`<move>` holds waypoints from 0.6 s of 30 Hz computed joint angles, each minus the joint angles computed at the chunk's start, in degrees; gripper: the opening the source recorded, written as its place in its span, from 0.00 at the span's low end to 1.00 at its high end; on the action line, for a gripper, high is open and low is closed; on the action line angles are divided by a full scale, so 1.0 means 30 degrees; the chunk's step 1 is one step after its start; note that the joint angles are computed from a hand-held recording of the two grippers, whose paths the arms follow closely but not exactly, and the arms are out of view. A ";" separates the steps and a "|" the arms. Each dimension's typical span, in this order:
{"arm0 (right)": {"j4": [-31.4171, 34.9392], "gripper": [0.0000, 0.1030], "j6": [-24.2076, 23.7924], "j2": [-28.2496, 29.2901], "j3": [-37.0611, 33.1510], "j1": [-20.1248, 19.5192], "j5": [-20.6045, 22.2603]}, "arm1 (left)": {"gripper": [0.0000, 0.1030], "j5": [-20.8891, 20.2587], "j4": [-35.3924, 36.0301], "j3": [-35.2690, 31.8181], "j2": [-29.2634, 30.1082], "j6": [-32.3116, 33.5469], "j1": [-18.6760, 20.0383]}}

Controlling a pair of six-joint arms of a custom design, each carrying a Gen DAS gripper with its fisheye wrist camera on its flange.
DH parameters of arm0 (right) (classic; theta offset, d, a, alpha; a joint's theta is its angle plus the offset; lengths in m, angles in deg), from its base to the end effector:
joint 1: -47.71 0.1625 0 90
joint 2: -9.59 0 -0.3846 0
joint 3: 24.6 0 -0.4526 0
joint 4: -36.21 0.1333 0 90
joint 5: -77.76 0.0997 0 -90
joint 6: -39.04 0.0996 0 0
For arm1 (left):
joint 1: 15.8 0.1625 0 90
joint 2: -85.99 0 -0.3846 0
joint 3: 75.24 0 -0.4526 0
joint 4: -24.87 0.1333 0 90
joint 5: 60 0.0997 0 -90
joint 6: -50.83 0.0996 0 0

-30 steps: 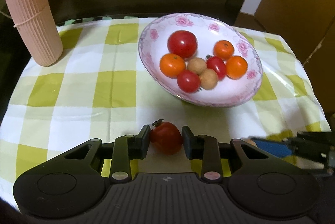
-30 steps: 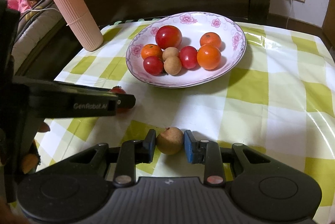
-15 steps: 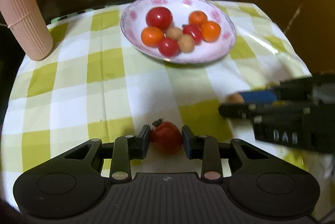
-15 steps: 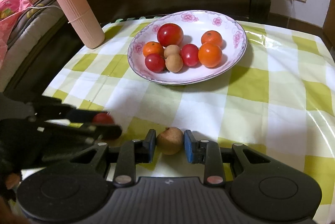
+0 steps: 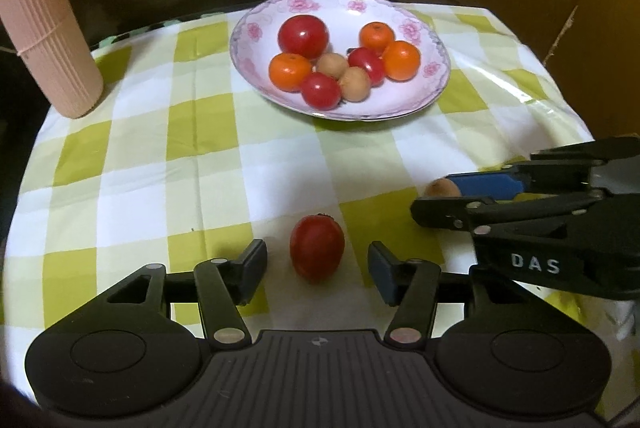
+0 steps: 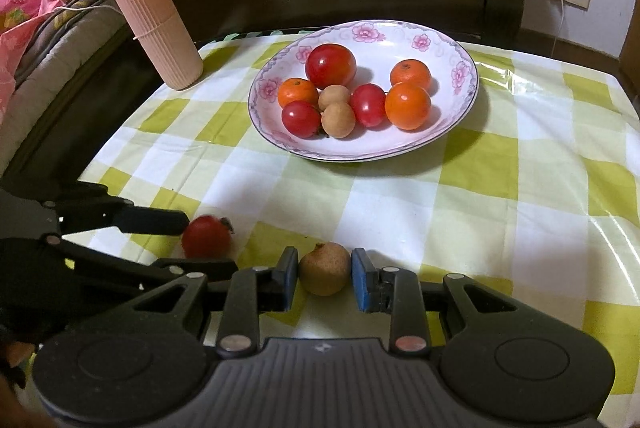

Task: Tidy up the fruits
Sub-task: 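Carry the red tomato and brown fruit over the white floral bowl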

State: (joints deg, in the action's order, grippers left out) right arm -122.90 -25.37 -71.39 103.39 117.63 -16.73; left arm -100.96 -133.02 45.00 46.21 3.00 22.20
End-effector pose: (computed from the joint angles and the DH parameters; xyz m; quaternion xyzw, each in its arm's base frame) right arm -0.0533 -0.5114 0.1568 0.3630 -0.9111 0.1159 0.1572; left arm -0.2291 -0.4436 -0.1232 0.0783 0.9021 -0.2515 0.3418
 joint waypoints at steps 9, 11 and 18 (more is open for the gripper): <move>0.0173 0.28 -0.0031 -0.0010 -0.0072 0.0018 -0.0056 | 0.63 0.0835 0.0745 -0.0364 0.0503 -0.0098 -0.0123; 0.0330 0.28 0.0115 -0.0006 -0.0144 0.0032 -0.0072 | 0.63 0.0903 0.0747 -0.0419 0.0549 0.0034 -0.0099; 0.0253 0.28 -0.0274 0.0020 -0.0123 0.0126 -0.0258 | 0.63 0.1034 0.0991 -0.0440 0.0503 0.0077 -0.0135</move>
State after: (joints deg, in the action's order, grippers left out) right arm -122.14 -26.19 -71.33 103.02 118.01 -17.51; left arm -97.86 -130.05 43.68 47.72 3.23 21.80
